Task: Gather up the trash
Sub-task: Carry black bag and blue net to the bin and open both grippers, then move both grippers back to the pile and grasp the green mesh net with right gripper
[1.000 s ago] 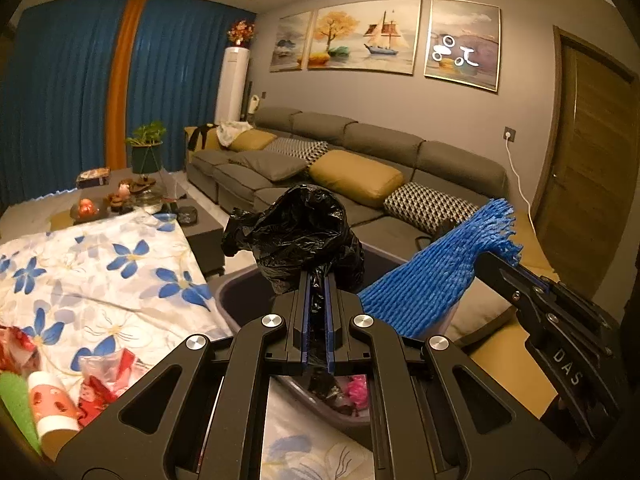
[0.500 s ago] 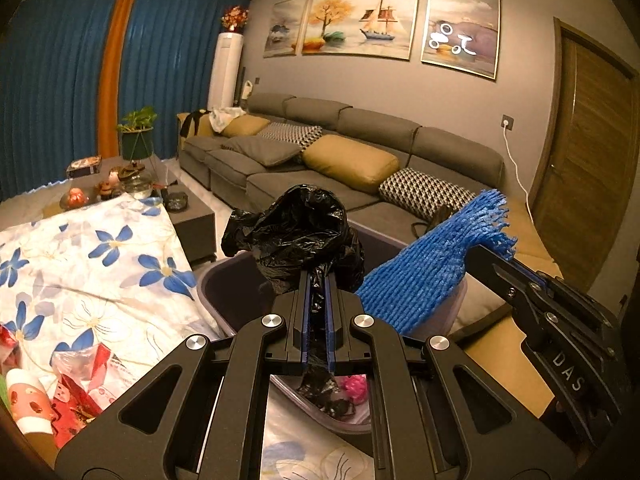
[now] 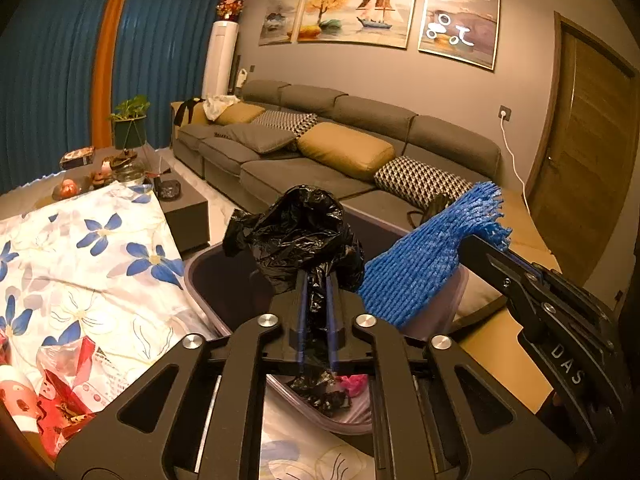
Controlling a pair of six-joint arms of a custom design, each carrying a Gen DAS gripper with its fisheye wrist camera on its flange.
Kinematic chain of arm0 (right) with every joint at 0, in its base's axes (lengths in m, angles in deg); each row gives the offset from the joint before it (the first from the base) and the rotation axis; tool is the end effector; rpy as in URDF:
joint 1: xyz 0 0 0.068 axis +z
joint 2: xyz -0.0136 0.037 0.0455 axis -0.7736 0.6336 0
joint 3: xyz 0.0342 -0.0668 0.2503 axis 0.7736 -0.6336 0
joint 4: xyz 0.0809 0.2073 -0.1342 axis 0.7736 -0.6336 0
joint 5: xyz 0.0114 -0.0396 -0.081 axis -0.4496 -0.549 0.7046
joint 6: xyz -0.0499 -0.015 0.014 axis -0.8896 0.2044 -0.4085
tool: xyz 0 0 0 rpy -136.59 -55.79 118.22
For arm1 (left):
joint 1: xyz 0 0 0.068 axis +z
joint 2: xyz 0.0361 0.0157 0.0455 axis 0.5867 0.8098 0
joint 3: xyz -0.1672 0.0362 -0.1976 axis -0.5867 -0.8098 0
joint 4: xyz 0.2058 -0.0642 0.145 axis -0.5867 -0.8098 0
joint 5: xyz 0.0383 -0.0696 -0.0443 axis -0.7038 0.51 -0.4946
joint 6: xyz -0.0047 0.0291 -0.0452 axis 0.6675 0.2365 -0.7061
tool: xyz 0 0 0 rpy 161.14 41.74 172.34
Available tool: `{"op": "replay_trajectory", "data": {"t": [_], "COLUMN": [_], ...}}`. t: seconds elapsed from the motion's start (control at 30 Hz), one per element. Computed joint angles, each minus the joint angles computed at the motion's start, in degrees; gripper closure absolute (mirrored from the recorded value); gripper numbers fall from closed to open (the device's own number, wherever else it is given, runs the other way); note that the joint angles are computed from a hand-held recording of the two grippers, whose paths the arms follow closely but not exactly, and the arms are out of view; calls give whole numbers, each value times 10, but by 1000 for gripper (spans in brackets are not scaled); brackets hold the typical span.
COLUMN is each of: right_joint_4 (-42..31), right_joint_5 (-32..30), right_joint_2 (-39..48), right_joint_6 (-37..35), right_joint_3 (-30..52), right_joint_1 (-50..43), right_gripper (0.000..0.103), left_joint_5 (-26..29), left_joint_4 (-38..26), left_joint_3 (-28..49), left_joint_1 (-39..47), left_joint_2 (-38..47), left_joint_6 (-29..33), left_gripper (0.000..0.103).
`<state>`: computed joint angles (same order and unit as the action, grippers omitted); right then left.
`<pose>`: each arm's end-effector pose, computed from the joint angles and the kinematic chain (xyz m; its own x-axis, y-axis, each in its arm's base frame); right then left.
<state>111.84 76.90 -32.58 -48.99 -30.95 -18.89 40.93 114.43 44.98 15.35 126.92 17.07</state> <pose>0.1557 0.0808 0.1412 -0.3490 0.0756 -0.9341 -0.1015 0.9878 0.1178 0.2097 -0.0822 0.1243 -0.4971 0.0256 -0.8673 0.3547 0.9182 -0.1762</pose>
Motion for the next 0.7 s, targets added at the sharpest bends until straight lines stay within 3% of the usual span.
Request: {"op": "replay_trajectory", "data": {"t": [0.07, 0.13, 0.23, 0.33, 0.43, 0.57, 0.7], "right_joint_4": [4, 3, 1, -4, -17, -55, -98], "right_joint_5": [-4, -1, -2, 0, 14, 49, 125], "right_joint_2": [5, 4, 1, -1, -19, -66, -113], "right_joint_6": [-2, -1, 2, 5, 10, 21, 38], "right_joint_3": [0, -1, -2, -1, -5, -11, -15], "right_joint_1": [-4, -3, -6, -5, 7, 39, 112], "right_gripper": [95, 92, 78, 77, 72, 62, 48], "left_joint_5": [3, -1, 0, -8, -25, -60, -62], "left_joint_4": [2, 0, 1, -8, -31, -103, -239], "left_joint_3": [0, -5, -17, -32, -53, -77, -103], "left_joint_1": [5, 8, 24, 42, 60, 72, 108], "left_joint_2": [5, -4, -22, -51, -102, -200, -362], "left_joint_6": [0, -8, -19, -28, -29, -20, -16], "left_gripper": [81, 51, 39, 27, 19, 17, 16]}}
